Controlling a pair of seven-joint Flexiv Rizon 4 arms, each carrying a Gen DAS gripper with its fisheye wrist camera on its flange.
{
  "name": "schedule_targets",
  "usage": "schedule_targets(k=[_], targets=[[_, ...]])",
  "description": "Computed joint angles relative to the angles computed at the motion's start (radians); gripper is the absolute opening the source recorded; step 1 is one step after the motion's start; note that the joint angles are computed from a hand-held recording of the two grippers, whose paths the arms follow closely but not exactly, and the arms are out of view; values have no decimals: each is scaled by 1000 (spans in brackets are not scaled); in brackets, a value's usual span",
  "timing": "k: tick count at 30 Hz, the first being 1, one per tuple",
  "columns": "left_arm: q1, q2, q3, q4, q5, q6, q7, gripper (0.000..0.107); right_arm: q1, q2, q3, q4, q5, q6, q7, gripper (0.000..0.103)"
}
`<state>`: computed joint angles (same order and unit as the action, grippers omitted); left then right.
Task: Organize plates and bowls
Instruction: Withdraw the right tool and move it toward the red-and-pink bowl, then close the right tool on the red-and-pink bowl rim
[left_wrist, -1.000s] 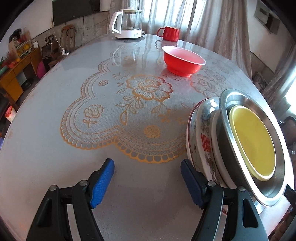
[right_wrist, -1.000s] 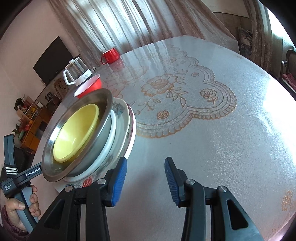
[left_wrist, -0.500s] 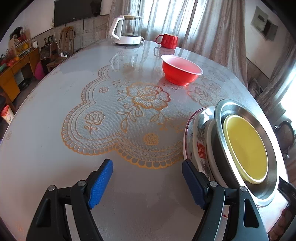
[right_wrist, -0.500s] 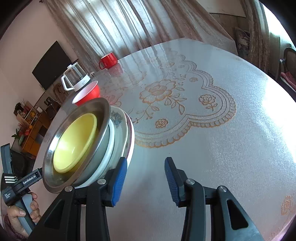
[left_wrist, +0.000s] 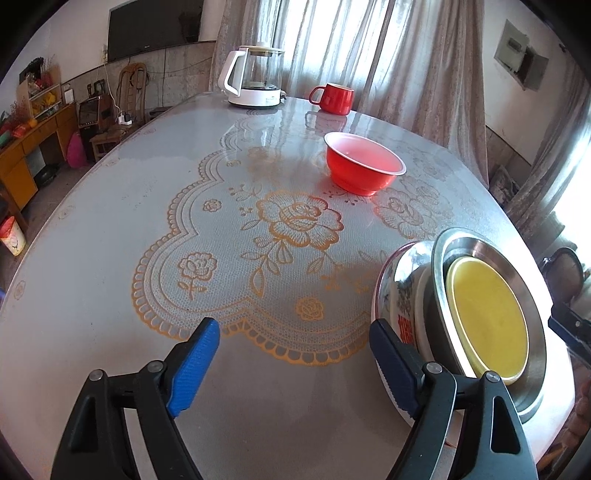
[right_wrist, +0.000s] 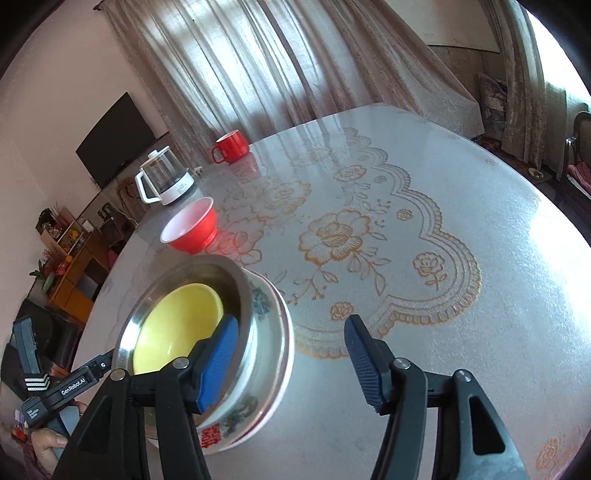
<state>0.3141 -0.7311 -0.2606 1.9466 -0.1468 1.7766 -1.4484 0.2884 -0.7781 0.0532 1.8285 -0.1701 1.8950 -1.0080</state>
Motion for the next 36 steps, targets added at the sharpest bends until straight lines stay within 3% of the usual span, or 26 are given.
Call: schedule_targets(k=[8,12,20,27,36], targets=[[2,-7,-1,-48,-7,-32,27,90,-196,-85,280,-171,-170,-155,-23,62],[12,-17,-15,-82,-33,-82,46,90,-236,-134,372,-260,-173,-232,-62,69],[-24,-38,16,-141,-77,-107,90,93,-196,-183,387,-410,-124,-365,-161,69],[-55,-58,43,-201,-103,-136,122,95,-203,-273,479,-597,-57,-526,-264,69],[-46,-108,9,-306,-126,-180,205,97,-159,-369,524,-843,47,-674,-352,69]])
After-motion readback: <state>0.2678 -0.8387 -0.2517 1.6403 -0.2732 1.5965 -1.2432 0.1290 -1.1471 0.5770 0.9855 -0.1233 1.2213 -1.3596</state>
